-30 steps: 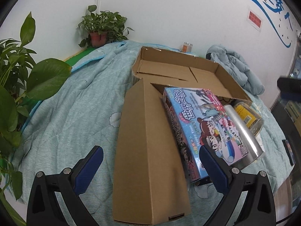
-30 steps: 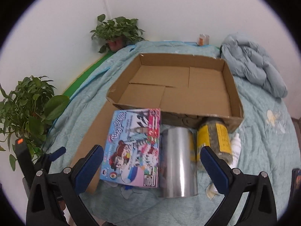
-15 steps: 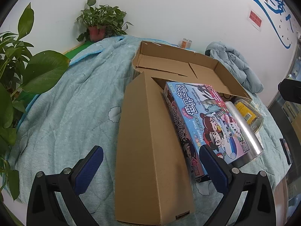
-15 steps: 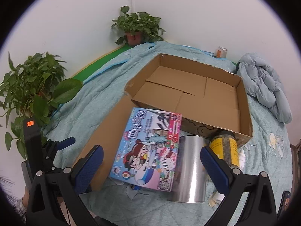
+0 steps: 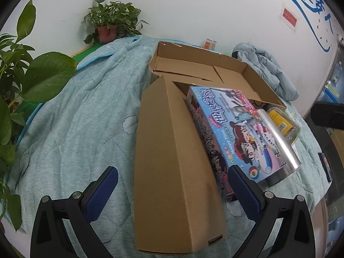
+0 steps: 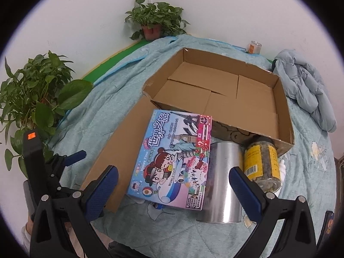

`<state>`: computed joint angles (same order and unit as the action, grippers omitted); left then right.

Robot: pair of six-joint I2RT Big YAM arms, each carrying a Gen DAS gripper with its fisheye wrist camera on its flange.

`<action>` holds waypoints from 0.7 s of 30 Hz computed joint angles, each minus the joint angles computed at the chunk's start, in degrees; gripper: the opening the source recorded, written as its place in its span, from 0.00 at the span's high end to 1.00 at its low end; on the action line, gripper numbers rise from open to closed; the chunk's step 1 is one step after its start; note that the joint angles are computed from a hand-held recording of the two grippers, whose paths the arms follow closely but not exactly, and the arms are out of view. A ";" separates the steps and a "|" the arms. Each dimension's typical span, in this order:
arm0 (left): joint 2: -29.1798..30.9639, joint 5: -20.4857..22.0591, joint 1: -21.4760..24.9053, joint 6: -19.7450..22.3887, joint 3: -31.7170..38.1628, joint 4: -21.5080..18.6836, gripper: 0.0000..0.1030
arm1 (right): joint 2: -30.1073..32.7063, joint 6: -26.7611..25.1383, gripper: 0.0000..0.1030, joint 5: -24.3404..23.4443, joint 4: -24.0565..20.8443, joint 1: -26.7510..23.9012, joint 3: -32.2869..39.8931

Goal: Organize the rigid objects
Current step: 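Grasp the folded cardboard piece with both grippers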

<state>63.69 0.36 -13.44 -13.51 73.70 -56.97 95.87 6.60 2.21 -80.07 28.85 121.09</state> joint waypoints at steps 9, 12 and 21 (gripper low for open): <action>1.31 8.49 4.58 -0.70 -0.98 -0.86 0.13 | -9.72 7.82 0.01 -17.71 13.27 -4.91 -21.59; 1.40 13.36 6.21 -1.33 -1.49 -0.37 0.22 | -13.91 13.70 0.01 -29.55 22.66 -5.82 -30.59; 0.61 17.45 8.69 -0.29 -1.67 -1.25 0.27 | -9.23 22.49 0.01 -35.72 29.82 0.63 -32.02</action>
